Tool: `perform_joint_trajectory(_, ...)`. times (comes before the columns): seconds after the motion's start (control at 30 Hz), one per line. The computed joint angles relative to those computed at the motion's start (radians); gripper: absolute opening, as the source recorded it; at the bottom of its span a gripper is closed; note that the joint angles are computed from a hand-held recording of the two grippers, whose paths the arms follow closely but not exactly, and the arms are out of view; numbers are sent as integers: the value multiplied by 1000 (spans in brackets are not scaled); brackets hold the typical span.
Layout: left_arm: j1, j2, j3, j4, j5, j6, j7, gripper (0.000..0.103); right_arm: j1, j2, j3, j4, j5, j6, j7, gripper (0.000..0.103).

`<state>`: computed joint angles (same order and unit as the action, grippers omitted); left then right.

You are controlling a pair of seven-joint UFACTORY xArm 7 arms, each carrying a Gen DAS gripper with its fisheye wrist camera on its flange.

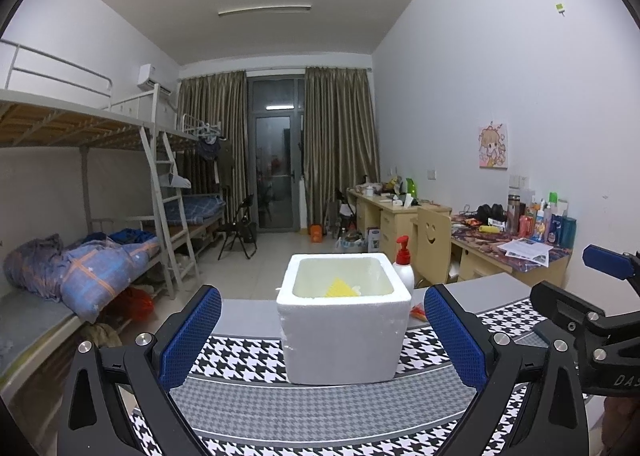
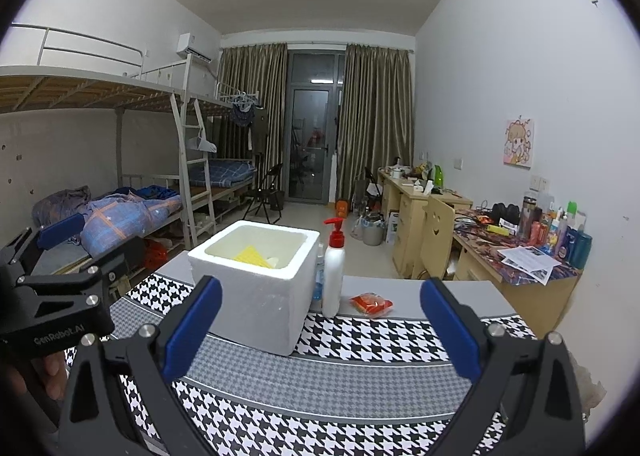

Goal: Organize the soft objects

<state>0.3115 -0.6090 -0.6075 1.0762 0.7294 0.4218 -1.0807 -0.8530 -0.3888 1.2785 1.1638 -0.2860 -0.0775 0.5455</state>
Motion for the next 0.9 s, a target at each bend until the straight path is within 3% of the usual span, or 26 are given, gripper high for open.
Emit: perform_joint_trajectory(0.9, -7, -155, -16, -153, -92, -30, 38, 102, 91, -115, -81, -160, 78, -114, 38, 101)
